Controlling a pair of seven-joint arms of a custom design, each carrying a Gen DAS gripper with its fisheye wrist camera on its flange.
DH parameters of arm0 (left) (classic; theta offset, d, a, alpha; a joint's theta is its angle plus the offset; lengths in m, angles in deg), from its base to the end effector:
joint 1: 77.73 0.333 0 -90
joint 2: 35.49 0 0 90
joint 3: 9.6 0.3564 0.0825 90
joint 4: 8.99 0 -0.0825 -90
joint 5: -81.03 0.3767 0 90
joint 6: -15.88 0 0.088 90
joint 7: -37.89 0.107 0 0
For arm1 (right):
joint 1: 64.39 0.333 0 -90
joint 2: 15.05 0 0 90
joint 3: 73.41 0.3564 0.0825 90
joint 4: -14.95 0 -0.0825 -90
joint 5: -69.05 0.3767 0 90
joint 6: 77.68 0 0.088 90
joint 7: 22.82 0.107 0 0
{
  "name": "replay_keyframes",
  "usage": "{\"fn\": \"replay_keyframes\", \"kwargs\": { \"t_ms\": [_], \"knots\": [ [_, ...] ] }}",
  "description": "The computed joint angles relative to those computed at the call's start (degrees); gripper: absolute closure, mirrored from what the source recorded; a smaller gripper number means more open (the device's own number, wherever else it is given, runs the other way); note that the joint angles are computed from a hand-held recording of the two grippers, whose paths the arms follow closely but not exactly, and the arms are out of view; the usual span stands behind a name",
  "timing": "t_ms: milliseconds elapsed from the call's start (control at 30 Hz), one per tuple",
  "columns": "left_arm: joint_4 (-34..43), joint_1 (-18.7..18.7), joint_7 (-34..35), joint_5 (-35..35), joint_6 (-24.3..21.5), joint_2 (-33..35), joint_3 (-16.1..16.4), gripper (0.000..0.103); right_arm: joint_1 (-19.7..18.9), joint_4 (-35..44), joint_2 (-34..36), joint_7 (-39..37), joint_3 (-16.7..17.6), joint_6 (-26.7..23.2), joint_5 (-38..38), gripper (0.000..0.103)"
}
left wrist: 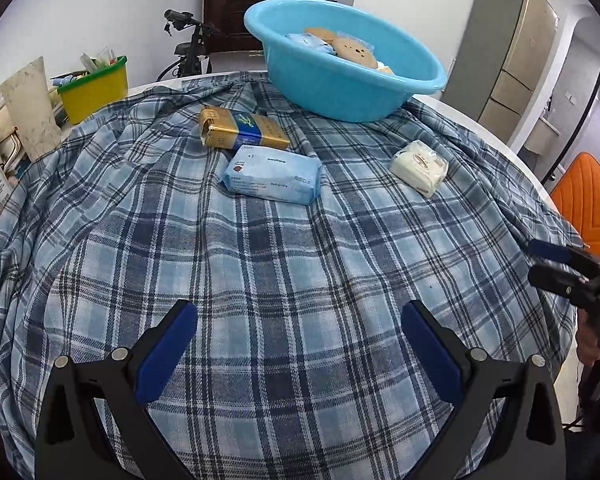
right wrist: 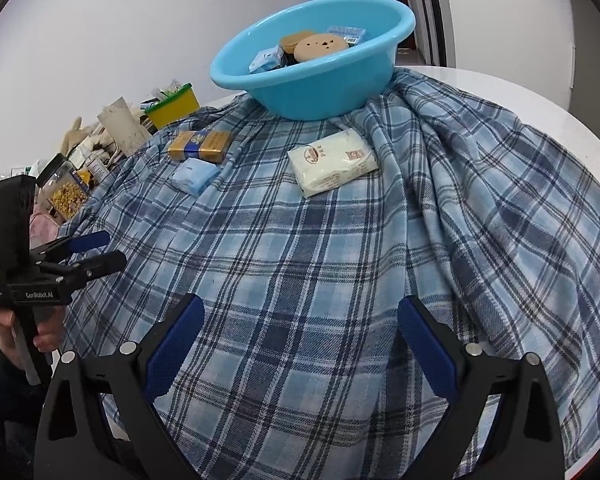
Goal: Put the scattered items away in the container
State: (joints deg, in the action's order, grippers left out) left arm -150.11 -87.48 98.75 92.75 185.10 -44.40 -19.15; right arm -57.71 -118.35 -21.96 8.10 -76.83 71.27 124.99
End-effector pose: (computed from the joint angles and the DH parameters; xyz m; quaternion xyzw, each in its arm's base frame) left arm 0.4617 -0.1787 0.4710 -0.6622 0.6777 -0.2710 0.1694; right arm 0.5085 0.0115 0.4672 -0.7570 0.5439 -0.0701 0.3552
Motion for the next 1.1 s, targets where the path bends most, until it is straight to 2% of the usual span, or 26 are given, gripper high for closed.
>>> {"fn": "replay_keyframes", "kwargs": {
  "t_ms": [133,233,300,400,467,633,833,1100],
  "knots": [
    [2.0,1.9,-3.4,3.5,-1.6,0.9,-1.0,0.0,-0.1,-0.1,0.1,-0.3,-0.1,0.0,0.6,0.006],
    [5.2,4.9,-11.0,12.1,-3.9,2.5,-2.9,0.0,-0.2,-0.4,0.0,-0.3,-0.1,0.1,1.2,0.006],
    [7.6,5.6,-15.7,16.7,-5.8,3.9,-3.1,0.0,-0.3,-0.2,-0.1,0.8,-0.2,-0.6,1.0,0.006],
    [12.5,5.6,-22.7,25.3,-9.0,7.3,-2.7,0.0,-0.1,0.3,-0.5,1.3,-0.2,-1.7,2.9,0.006],
    [16.3,4.7,-24.9,29.5,-12.1,10.1,-1.9,0.0,0.3,0.4,-0.7,1.6,0.6,0.3,2.6,0.006],
    [23.6,2.4,-20.2,28.5,-15.6,16.0,0.0,0.0,2.0,1.2,0.8,2.9,2.1,7.2,0.4,0.006],
    [31.1,1.5,-13.4,23.4,-18.3,22.0,1.4,0.0,2.3,3.5,3.9,7.0,2.4,9.4,-2.3,0.006],
    [39.5,0.1,-9.4,21.8,-23.0,28.5,3.3,0.0,2.1,5.9,7.6,16.0,3.6,15.7,-10.1,0.006]
  ]
}}
